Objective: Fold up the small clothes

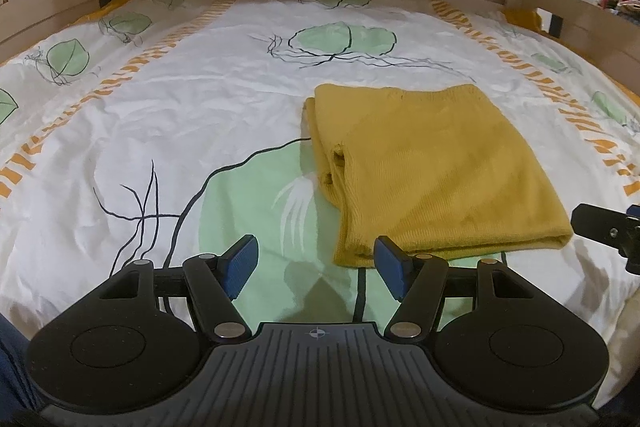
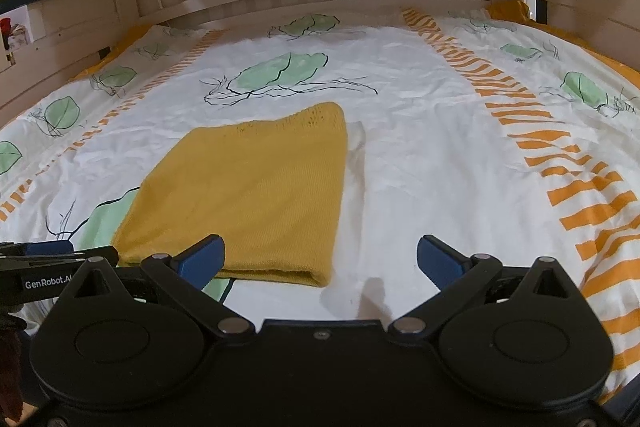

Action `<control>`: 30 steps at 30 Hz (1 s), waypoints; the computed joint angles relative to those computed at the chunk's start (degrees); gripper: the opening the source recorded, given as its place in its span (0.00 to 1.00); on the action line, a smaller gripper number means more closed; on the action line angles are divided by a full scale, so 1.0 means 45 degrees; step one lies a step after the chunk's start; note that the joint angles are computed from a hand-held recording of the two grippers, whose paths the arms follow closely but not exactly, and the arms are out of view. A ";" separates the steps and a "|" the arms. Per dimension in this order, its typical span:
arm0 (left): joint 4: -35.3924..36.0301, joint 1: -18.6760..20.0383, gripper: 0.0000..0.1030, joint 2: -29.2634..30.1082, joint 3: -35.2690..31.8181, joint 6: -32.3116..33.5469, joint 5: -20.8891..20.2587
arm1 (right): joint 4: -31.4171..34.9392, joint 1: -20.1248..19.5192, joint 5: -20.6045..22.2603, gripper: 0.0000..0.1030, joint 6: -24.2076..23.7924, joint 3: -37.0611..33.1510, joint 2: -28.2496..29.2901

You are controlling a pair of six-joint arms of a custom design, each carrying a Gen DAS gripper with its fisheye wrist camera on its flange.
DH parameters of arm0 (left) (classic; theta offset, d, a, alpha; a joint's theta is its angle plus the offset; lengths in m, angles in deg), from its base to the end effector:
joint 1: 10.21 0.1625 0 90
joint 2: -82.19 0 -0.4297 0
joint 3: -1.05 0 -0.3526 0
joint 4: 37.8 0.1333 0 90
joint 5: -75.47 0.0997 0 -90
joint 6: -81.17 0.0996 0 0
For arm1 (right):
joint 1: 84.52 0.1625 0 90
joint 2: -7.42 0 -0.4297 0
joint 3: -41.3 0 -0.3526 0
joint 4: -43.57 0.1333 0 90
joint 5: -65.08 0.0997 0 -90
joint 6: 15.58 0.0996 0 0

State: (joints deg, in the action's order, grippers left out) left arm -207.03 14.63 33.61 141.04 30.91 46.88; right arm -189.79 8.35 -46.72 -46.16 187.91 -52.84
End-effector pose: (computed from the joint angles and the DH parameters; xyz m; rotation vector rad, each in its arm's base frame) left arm -0.2367 -0.3528 0.0646 0.4266 2.1794 -0.9864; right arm 0.1146 -0.3622 0.2170 0.4355 -2.2929 1.1169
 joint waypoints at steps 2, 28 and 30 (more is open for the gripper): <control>0.0019 0.0025 0.60 -0.0022 -0.0010 0.0009 -0.0023 | 0.0061 -0.0028 0.0028 0.99 0.0025 -0.0026 -0.0016; 0.0018 0.0049 0.60 -0.0172 0.0052 -0.0144 -0.0061 | 0.0079 -0.0018 -0.0060 0.99 0.0178 0.0010 0.0024; 0.0027 0.0057 0.60 -0.0153 0.0031 -0.0186 -0.0070 | 0.0093 -0.0013 -0.0077 0.99 0.0174 0.0014 0.0026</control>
